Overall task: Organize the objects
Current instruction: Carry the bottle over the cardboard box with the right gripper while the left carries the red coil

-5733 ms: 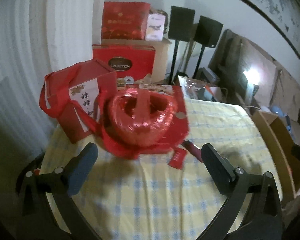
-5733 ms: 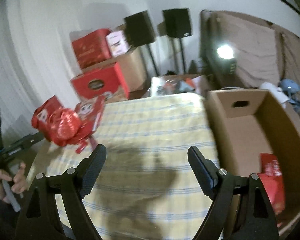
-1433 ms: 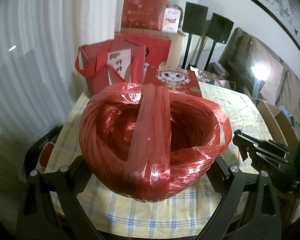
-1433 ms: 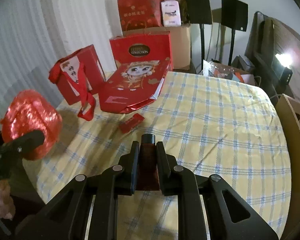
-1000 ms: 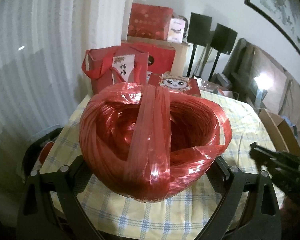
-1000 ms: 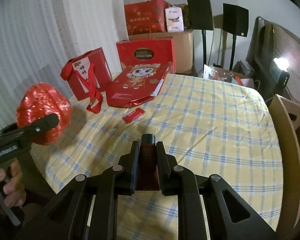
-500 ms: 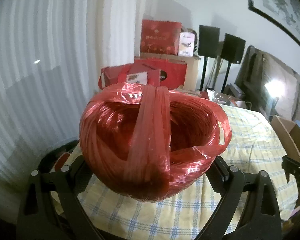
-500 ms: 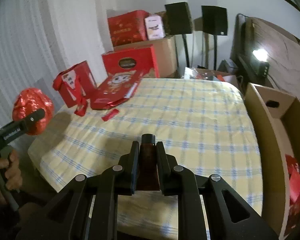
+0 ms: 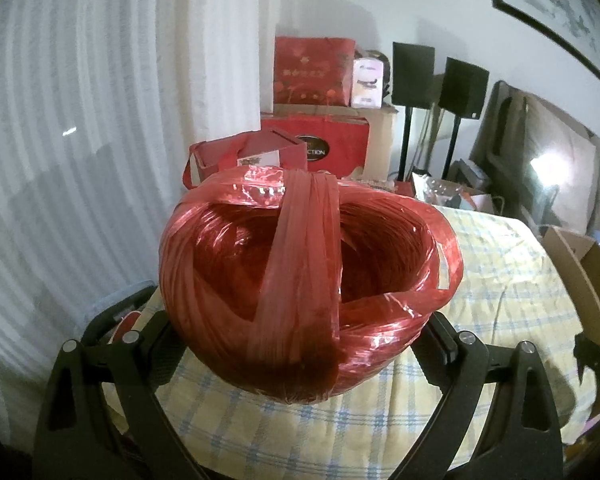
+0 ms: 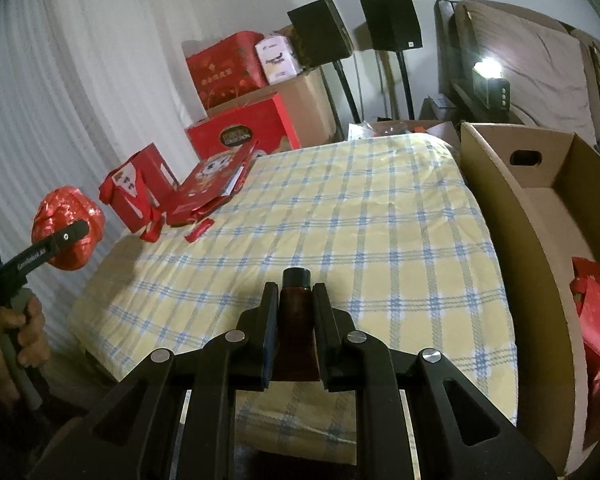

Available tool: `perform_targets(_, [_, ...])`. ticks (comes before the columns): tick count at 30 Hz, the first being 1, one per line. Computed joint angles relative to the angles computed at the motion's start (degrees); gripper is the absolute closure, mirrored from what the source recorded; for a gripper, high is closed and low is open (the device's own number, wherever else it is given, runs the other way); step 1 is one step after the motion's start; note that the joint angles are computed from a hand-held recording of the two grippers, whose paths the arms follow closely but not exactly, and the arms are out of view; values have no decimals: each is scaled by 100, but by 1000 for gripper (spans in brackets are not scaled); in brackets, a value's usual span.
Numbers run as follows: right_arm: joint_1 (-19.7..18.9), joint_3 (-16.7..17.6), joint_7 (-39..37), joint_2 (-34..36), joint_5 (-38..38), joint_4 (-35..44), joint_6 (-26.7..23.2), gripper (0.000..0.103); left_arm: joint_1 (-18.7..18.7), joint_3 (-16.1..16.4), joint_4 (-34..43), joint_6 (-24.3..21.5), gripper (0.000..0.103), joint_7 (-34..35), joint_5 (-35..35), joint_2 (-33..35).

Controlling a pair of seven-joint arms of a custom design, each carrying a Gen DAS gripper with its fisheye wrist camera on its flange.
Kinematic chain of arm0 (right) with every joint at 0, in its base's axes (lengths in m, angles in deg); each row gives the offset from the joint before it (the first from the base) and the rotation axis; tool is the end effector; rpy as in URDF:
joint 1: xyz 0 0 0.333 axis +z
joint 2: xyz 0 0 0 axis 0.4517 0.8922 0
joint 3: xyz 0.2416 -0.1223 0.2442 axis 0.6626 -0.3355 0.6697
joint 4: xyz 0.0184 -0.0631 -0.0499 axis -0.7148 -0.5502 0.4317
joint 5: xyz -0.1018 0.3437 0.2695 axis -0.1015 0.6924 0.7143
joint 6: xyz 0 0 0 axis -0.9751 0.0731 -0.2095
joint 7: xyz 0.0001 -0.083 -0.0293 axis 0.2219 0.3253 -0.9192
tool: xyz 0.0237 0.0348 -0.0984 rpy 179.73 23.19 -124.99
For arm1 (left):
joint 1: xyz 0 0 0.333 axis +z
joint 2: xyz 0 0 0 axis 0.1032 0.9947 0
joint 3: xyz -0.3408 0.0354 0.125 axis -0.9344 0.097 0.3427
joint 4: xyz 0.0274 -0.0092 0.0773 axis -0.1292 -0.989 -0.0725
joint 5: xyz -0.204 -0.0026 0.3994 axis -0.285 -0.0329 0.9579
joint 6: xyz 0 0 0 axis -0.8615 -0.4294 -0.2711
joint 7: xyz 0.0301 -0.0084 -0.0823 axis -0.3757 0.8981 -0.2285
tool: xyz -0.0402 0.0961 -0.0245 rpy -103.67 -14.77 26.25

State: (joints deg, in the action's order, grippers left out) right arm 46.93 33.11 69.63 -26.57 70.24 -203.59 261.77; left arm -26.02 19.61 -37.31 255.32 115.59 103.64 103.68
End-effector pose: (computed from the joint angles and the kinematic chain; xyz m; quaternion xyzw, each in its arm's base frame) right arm 0.6411 0.1746 0.3325 -0.5720 0.6874 -0.2134 0.3934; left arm 0.7381 -0.3249 0.3867 -0.6056 0.6577 -0.3401 0.2916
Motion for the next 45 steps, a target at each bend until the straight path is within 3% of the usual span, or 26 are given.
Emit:
perform_targets(4, [283, -239, -242, -15, 252, -60, 90, 87, 86, -149, 19, -95, 8, 140, -163, -3])
perform_targets(11, [33, 19, -316, -142, 76, -294, 217, 87, 288, -508, -61, -181, 8, 468, -507, -55])
perform_targets(17, [-195, 153, -255, -375, -79, -555, 200, 87, 135, -345, -107, -165, 8, 395, -501, -115])
perform_targets(25, [65, -124, -741, -647, 436, -765, 291, 87, -3, -220, -195, -169, 8, 204, -228, -232])
perform_targets(30, [-153, -6, -709, -746, 419, -864, 302, 87, -83, -175, -228, -189, 8, -16, 78, -321])
perform_targets(45, [-218, 1, -1254, -1052, 883, -1108, 497, 87, 2, -475, -52, -340, 8, -494, 842, -343])
